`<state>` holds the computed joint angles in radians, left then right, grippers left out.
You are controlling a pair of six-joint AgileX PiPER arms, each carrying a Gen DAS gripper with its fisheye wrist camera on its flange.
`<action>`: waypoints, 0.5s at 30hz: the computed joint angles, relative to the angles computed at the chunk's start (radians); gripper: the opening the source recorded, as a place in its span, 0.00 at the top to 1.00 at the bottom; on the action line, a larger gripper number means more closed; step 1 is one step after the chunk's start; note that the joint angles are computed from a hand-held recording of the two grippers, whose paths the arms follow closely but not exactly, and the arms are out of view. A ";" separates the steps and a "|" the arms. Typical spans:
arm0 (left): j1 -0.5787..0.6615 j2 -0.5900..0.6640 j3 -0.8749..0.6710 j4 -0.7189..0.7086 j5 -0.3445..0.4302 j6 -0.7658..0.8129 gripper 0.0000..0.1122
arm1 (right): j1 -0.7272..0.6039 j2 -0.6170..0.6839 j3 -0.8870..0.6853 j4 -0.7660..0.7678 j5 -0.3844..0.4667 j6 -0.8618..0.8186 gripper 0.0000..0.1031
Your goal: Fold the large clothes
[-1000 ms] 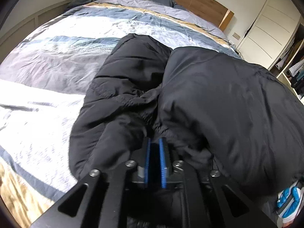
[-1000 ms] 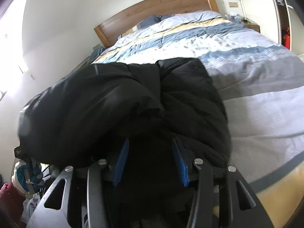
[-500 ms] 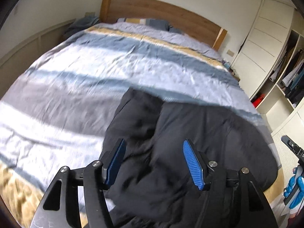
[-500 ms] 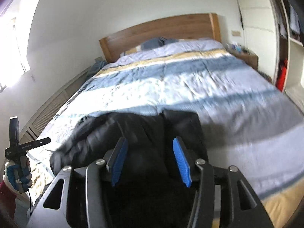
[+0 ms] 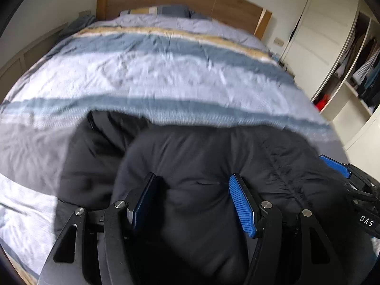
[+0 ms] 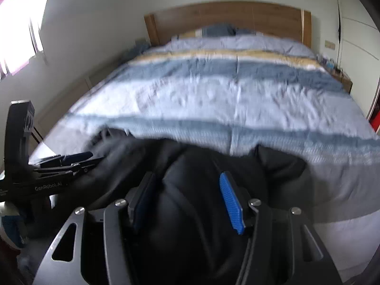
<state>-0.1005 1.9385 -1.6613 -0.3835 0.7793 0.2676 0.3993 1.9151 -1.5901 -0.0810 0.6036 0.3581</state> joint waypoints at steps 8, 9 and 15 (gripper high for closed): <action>-0.049 0.045 0.142 0.058 -0.194 0.012 0.41 | 0.016 0.053 0.201 -0.133 -0.201 0.129 0.46; -0.054 0.048 0.141 0.076 -0.194 0.000 0.41 | 0.017 0.060 0.195 -0.133 -0.197 0.131 0.46; -0.049 -0.079 0.244 0.082 -0.181 0.028 0.41 | 0.044 -0.055 0.267 -0.092 -0.157 0.103 0.46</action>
<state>-0.1498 1.8592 -1.4178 -0.3014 0.5983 0.2957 0.4429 1.8602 -1.3227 -0.1734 0.4465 0.4608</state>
